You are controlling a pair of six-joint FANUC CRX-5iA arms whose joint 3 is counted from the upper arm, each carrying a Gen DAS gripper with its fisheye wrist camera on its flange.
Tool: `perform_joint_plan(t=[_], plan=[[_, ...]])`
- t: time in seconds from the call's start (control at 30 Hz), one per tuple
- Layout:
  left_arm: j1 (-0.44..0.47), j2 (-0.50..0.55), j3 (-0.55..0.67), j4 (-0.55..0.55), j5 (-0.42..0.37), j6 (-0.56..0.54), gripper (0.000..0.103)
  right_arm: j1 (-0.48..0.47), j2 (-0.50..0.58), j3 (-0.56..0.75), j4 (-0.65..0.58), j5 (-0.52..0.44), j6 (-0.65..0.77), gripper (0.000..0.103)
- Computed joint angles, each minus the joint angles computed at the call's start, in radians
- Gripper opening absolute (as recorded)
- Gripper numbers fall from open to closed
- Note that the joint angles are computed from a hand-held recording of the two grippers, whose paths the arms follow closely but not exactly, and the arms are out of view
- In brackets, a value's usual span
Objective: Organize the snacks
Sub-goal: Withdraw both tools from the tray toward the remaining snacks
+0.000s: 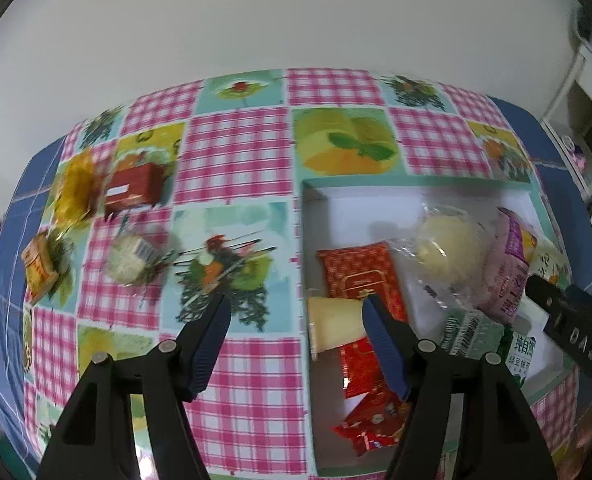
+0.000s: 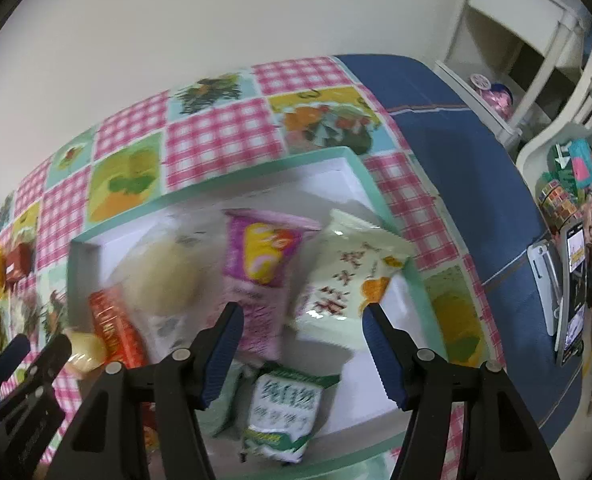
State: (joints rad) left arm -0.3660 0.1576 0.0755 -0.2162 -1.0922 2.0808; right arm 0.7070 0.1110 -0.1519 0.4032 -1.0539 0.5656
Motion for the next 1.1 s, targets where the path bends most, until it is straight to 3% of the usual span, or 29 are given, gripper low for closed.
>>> perform_joint_plan(t=[0.1,0.17,0.53,0.6,0.63,0.73,0.8,0.9,1.1], plan=[[0.019,-0.029,-0.026,0.002,0.0,0.018,0.071,0.028,-0.001,-0.001,0.003,-0.005,-0.001,0.066],[0.03,-0.044,-0.042,0.0,0.0,0.03,0.079,0.046,-0.001,0.0,0.002,-0.006,0.005,0.066],[0.145,-0.136,-0.166,0.031,-0.009,0.064,0.081,0.156,0.03,0.021,0.003,-0.013,0.072,0.066],[0.161,-0.143,-0.174,0.02,-0.024,0.071,0.086,0.167,0.04,0.031,-0.003,-0.018,0.081,0.066],[0.169,-0.145,-0.177,0.014,-0.03,0.074,0.093,0.172,0.042,0.034,-0.003,-0.017,0.082,0.066],[0.189,-0.158,-0.188,-0.002,-0.036,0.081,0.094,0.185,0.04,0.04,-0.005,-0.002,0.077,0.066],[0.203,-0.166,-0.196,-0.004,-0.034,0.085,0.095,0.191,0.04,0.042,-0.003,0.007,0.065,0.068],[0.212,-0.17,-0.196,-0.015,-0.04,0.102,0.1,0.193,0.041,0.047,-0.017,0.022,0.061,0.084],[0.228,-0.174,-0.198,-0.019,-0.045,0.107,0.1,0.195,0.063,0.066,-0.028,0.012,0.057,0.094]])
